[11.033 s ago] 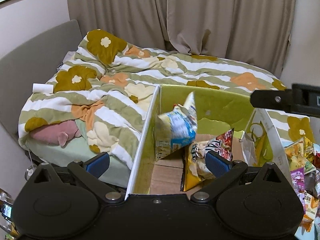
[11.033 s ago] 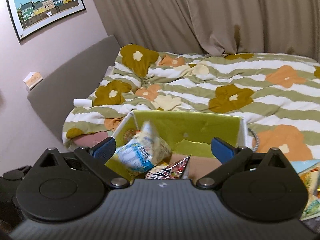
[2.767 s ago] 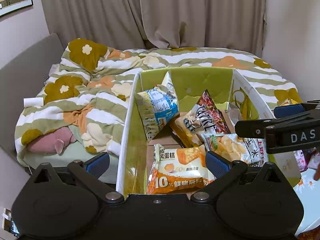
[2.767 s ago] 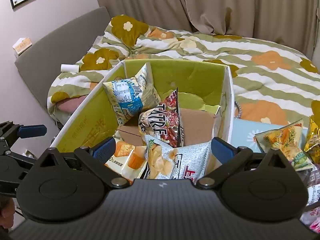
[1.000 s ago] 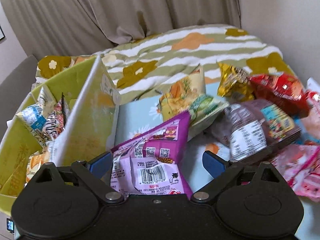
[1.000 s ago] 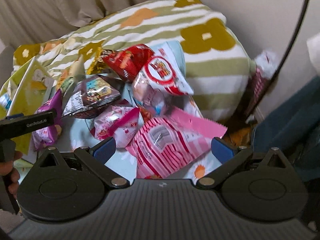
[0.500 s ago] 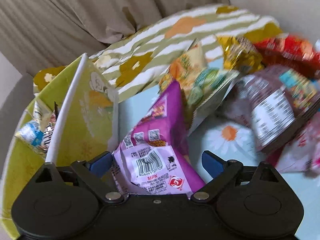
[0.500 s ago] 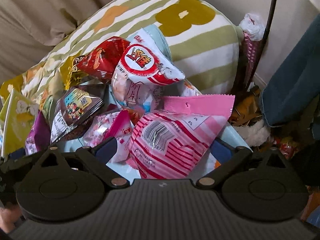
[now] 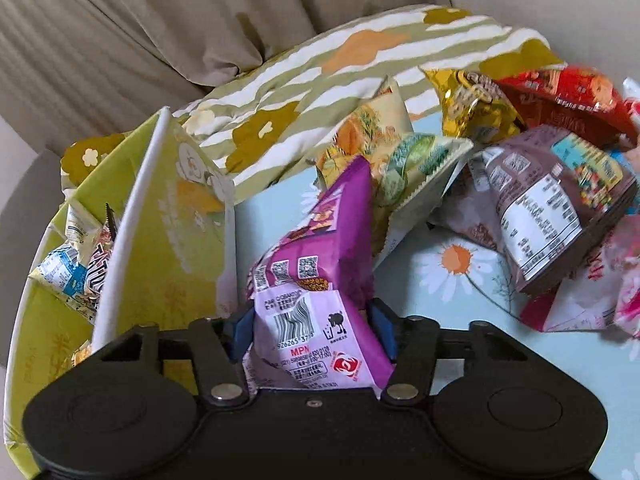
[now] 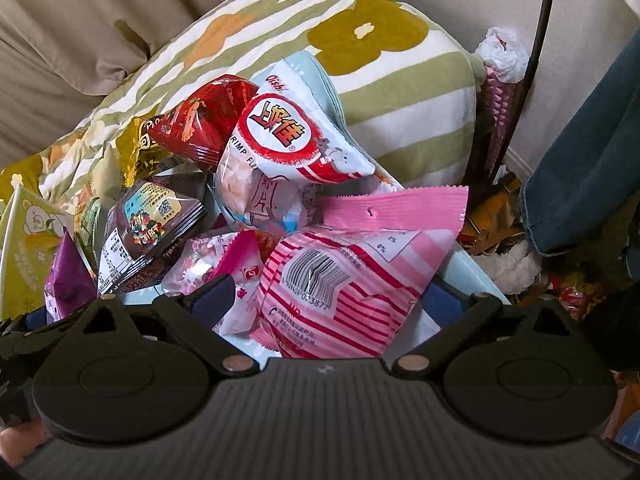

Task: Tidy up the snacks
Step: 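Grasp the purple bag with the left gripper while the right grasps the pink bag, then carry both held bags over the box and open both grippers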

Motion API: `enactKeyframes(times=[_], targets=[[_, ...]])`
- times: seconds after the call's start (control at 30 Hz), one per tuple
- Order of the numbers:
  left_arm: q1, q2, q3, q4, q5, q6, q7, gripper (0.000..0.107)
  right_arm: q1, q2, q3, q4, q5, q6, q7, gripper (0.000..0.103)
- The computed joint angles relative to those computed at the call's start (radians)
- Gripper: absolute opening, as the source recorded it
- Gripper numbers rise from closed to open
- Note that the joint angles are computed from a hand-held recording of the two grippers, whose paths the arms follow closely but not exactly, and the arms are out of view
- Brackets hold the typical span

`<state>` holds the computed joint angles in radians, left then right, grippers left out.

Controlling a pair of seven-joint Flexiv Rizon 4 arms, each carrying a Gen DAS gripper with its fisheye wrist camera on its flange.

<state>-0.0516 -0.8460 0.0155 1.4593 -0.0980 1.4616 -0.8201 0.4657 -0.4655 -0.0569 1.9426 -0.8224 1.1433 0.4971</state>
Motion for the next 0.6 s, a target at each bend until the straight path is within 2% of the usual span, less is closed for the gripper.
enactKeyframes(times=[0.33, 0.6], targets=[[0.047, 0.069, -0.085, 0.101, -0.030, 0.037, 0.025, 0.057, -0.005, 0.005, -0.015, 0.021, -0.054, 0.032, 0.002, 0.099], [0.081, 0.120, -0.138, 0.184, -0.055, 0.086, 0.045, 0.057, -0.018, 0.019, -0.020, 0.050, -0.108, 0.068, -0.021, 0.082]])
